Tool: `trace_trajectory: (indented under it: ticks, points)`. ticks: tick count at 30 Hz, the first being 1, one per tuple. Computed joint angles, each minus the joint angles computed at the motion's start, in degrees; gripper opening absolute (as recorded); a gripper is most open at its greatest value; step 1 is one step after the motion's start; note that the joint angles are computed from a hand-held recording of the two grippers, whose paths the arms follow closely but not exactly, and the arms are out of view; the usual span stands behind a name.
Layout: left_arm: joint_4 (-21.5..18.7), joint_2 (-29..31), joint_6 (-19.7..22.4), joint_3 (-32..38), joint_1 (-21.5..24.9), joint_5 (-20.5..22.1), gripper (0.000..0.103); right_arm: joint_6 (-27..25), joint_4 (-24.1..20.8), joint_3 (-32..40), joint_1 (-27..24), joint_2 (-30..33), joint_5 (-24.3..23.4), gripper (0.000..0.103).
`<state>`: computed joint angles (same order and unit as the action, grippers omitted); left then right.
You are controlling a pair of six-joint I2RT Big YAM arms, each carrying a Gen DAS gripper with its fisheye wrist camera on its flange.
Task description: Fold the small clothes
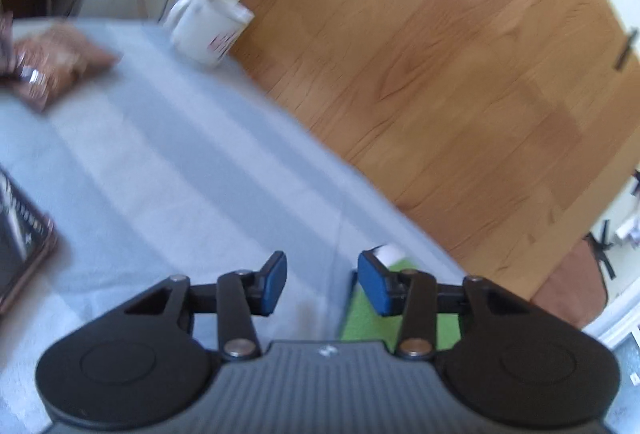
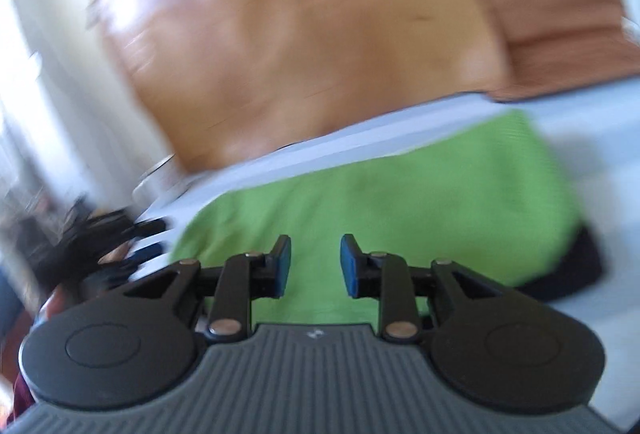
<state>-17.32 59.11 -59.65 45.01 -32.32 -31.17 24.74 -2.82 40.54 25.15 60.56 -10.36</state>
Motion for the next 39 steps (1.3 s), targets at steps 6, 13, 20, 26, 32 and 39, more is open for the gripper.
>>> trace_trajectory:
  ticks: [6, 13, 20, 26, 32, 39]
  points:
    - [4.6, 3.7, 13.7, 5.3, -6.4, 2.7, 0.039, 13.1, 5.3, -6.0, -9.3, -4.2, 5.3, 0.048]
    - [0.5, 14.6, 15.7, 17.1, -5.8, 18.6, 0.035, 22.3, 6.6, -8.5, -15.4, -4.3, -1.7, 0.061]
    - [-3.9, 23.7, 11.2, 21.8, -1.7, 29.4, 0.006, 26.4, 5.1, -7.6, -16.8, -2.8, -7.4, 0.063]
    - [-3.3, 22.4, 12.1, 20.2, -2.5, 27.6, 0.006, 25.0, 3.7, -5.5, -14.5, -1.3, -4.0, 0.067]
    - [-1.5, 21.9, 12.8, 19.2, -2.2, 28.5, 0.006, 23.6, 2.2, -5.6, -12.6, -2.0, 4.6, 0.065]
    - [-0.2, 21.5, 12.8, 18.3, -2.2, 28.8, 0.006, 22.1, 2.9, -4.1, -10.4, 0.3, 5.5, 0.066]
